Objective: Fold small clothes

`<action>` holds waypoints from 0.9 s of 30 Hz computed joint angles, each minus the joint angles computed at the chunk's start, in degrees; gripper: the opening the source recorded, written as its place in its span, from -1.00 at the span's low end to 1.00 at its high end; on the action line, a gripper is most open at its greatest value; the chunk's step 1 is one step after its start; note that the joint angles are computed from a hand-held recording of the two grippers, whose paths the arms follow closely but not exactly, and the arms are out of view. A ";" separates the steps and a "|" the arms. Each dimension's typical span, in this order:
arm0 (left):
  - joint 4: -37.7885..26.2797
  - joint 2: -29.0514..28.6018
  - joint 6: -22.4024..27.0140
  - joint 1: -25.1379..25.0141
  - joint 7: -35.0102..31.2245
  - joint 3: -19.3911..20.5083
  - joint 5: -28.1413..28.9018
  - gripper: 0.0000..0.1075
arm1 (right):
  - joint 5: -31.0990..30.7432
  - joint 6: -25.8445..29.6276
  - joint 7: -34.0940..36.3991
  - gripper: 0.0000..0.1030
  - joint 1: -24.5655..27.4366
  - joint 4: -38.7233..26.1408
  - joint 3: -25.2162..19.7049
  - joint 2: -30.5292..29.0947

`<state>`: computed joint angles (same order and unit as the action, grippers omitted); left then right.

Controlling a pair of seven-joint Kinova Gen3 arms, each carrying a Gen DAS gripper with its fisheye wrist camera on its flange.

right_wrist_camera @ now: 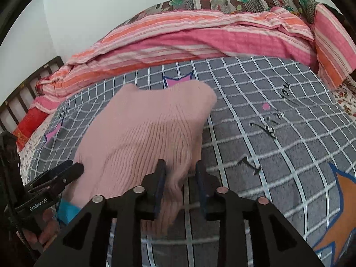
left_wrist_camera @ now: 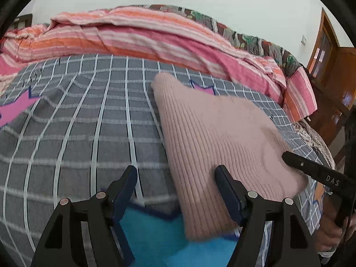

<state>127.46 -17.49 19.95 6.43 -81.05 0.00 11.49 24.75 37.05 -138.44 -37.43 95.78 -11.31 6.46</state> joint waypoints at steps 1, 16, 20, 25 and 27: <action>0.15 -0.65 1.00 -0.24 0.80 0.60 0.07 0.33 | -0.86 -0.05 0.38 -0.42 0.18 0.38 -0.14 -0.33; -9.82 -10.47 21.17 -5.72 14.81 11.59 -9.84 0.31 | -1.55 9.53 -0.95 -0.06 3.17 -0.59 -5.65 -10.09; -14.47 -12.26 27.54 -8.76 19.57 16.21 -13.79 0.35 | 2.42 15.82 -3.94 0.01 2.94 -4.13 -8.88 -11.50; -19.87 -13.59 35.03 -9.72 22.44 19.73 -17.31 0.55 | 4.84 21.72 -5.29 0.07 2.75 -7.85 -11.75 -12.20; -21.64 -14.07 37.55 -10.41 23.50 21.37 -18.70 0.55 | 6.53 23.92 -6.58 0.57 2.17 -8.84 -12.70 -12.29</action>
